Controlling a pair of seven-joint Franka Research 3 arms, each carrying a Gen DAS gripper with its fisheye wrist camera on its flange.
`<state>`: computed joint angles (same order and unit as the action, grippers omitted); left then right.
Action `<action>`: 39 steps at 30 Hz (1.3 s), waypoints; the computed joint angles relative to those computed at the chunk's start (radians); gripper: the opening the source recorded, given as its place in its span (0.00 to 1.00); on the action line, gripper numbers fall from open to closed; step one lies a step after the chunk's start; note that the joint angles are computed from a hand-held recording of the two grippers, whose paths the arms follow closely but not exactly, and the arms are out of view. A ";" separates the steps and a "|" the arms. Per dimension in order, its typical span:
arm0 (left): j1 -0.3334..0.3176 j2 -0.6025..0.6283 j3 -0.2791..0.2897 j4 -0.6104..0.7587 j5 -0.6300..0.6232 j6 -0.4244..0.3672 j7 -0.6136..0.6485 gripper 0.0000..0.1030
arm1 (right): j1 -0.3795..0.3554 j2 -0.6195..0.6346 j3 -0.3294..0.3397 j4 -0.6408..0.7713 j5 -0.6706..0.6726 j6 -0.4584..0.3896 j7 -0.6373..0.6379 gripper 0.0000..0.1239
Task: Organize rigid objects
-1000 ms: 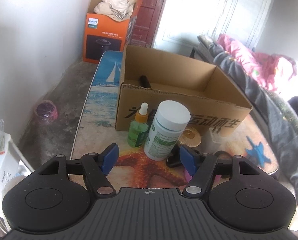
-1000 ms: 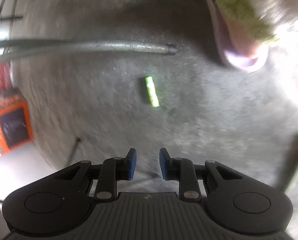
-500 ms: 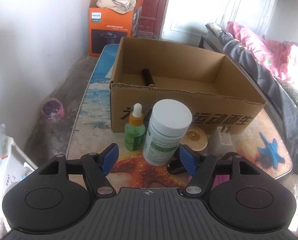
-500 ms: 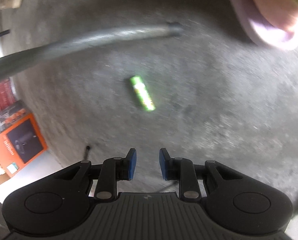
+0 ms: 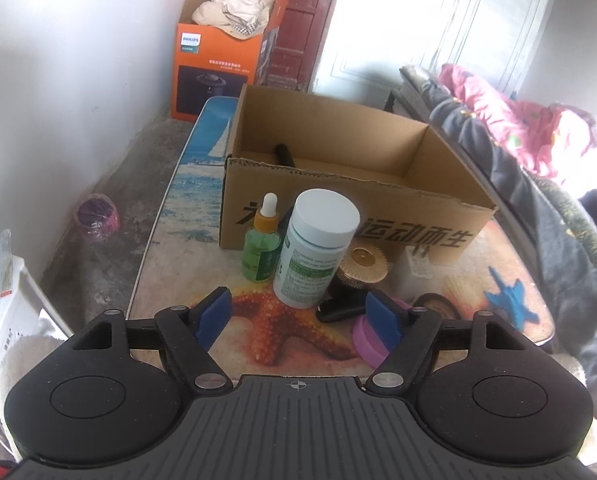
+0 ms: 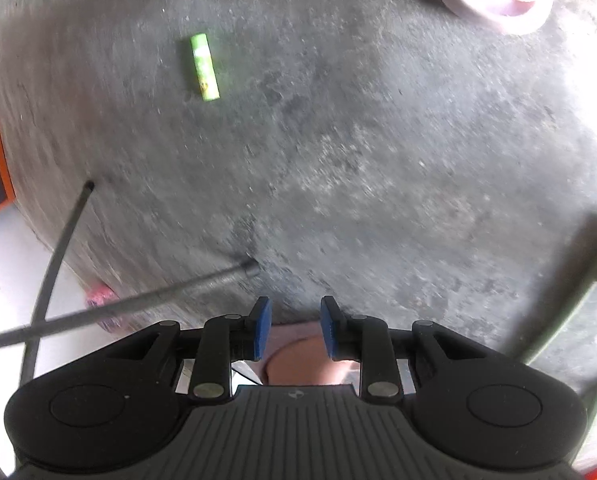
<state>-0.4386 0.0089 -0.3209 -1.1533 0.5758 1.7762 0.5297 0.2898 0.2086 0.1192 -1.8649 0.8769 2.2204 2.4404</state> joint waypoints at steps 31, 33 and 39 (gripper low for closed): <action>-0.040 0.209 0.116 0.272 -0.007 -0.254 0.123 0.76 | 0.050 0.431 -0.036 0.441 -0.369 0.189 0.199 0.23; -0.032 0.206 0.118 0.262 -0.017 -0.255 0.124 0.76 | 0.058 0.466 -0.044 0.502 -0.425 0.138 0.202 0.23; -0.016 0.211 0.121 0.260 -0.026 -0.267 0.149 0.76 | 0.095 0.599 -0.076 0.764 -0.597 -0.064 0.189 0.23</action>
